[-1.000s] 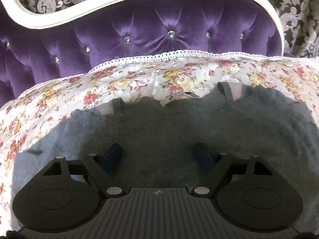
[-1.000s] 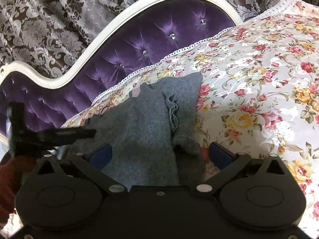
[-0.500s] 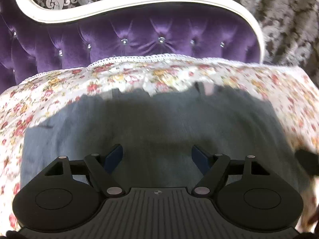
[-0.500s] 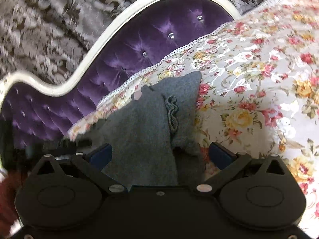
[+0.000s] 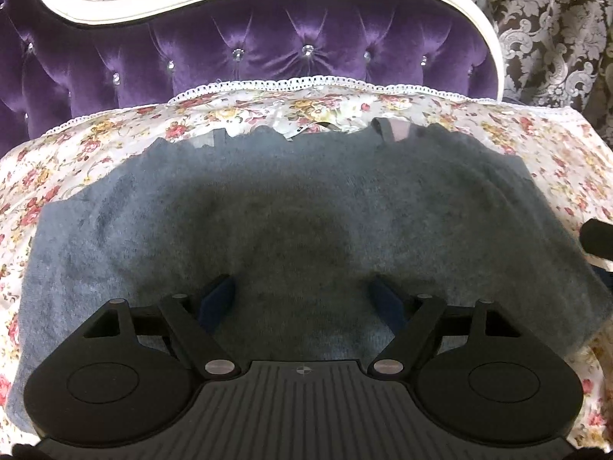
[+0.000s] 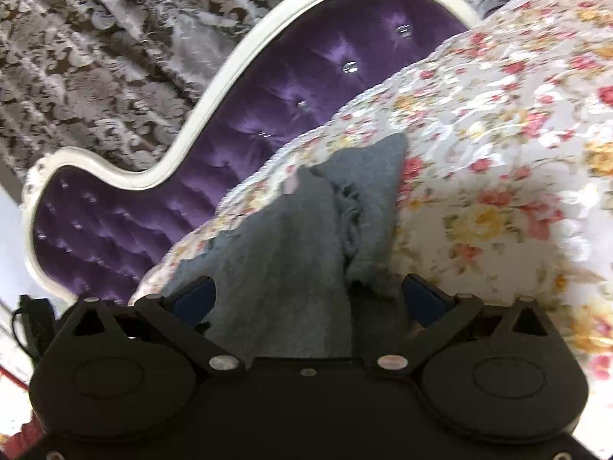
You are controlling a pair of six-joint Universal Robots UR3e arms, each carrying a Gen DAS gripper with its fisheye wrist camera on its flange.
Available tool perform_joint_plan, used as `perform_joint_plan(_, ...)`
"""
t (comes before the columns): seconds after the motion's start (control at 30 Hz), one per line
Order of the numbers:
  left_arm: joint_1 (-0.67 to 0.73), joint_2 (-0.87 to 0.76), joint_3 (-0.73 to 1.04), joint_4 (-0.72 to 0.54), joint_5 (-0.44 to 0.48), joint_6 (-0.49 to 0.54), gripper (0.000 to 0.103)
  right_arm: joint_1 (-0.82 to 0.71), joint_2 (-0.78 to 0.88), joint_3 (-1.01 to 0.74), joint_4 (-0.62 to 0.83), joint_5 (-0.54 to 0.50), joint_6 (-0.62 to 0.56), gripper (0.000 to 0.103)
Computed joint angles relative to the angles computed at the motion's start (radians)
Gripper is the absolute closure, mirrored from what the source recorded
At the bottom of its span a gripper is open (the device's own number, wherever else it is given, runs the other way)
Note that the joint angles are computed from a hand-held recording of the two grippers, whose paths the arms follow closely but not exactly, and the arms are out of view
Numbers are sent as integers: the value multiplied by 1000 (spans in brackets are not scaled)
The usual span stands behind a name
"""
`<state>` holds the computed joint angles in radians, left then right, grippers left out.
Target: Fold small clothes
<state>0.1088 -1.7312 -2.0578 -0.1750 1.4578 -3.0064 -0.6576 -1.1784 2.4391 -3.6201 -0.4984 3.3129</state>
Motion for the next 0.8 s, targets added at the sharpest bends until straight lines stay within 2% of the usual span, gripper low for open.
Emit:
perform_joint_plan(0.07, -10, -6, 5, 2, 15, -6, 24, 13, 36, -34, 0, 34, -8, 0)
perform_joint_plan(0.13, -8, -11, 9, 0, 14, -6, 24, 43, 45, -66, 14, 25, -25, 0)
perform_joint_plan(0.33, 1, -6, 5, -1, -3, -4, 24, 79, 87, -98, -83, -6, 84, 0)
perform_joint_plan(0.43, 27, 13, -12, 2, -45, 8, 25, 76, 108, -99, -131, -2, 125, 0)
perform_joint_plan(0.6, 152, 168, -160, 47, -152, -35, 28, 74, 127, -97, -180, -4, 154, 1)
perform_joint_plan(0.7, 254, 291, -247, 23, -180, 18, 28, 79, 130, -96, -196, -13, 156, 1)
perform_joint_plan(0.8, 396, 402, -330, 7, -251, 86, 28, 91, 124, -92, -198, -34, 143, 1)
